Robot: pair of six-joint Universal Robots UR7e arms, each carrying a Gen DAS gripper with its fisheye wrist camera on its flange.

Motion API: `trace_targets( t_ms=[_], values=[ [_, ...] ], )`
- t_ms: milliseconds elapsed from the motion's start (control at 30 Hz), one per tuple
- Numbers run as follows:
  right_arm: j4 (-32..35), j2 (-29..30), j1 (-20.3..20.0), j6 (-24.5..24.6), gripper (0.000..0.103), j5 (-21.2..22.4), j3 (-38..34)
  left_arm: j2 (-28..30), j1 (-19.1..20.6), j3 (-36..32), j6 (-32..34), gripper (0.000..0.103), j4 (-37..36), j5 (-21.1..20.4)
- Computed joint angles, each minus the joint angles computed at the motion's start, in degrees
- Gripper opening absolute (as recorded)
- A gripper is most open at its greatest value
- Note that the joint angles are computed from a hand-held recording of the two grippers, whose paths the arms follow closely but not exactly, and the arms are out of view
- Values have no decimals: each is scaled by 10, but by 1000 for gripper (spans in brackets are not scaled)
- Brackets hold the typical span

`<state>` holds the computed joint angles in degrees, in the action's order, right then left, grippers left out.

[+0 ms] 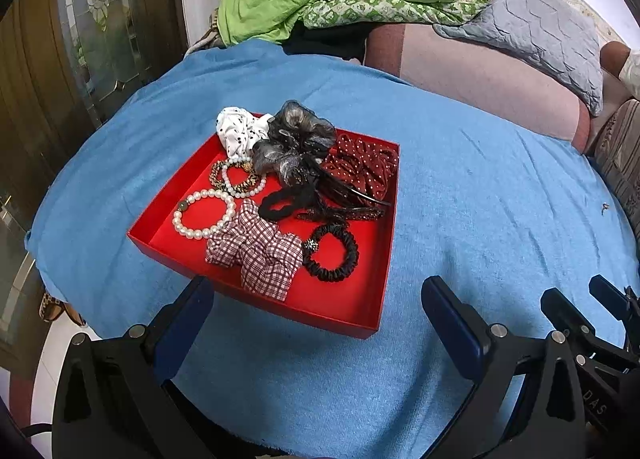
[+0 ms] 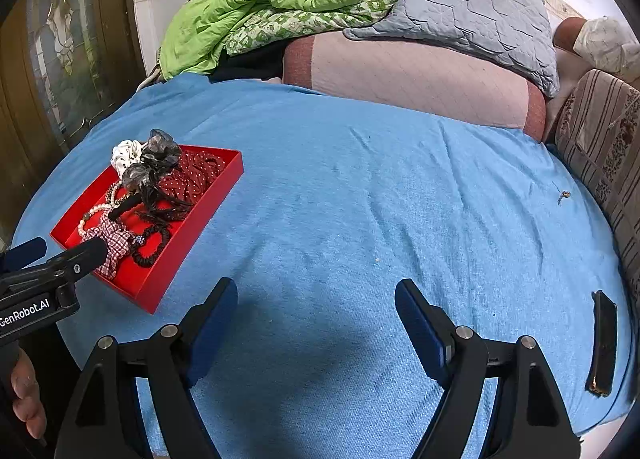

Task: Organize jewelry

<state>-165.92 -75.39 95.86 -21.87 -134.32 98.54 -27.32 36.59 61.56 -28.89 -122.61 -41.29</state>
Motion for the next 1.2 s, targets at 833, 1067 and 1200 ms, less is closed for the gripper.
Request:
trace_targets(
  t_ms=[833,1067,1200],
  values=[
    [3,-2,-3,3,86,-4,7,3,2,-3,-8,103,17,-9],
    [0,-1,-3,3,86,-6,7,3,3,-3,-11,103,17,-11],
    [-1,-1,-4,4,86,-6,7,3,3,-2,-12,103,20,-15]
  ],
)
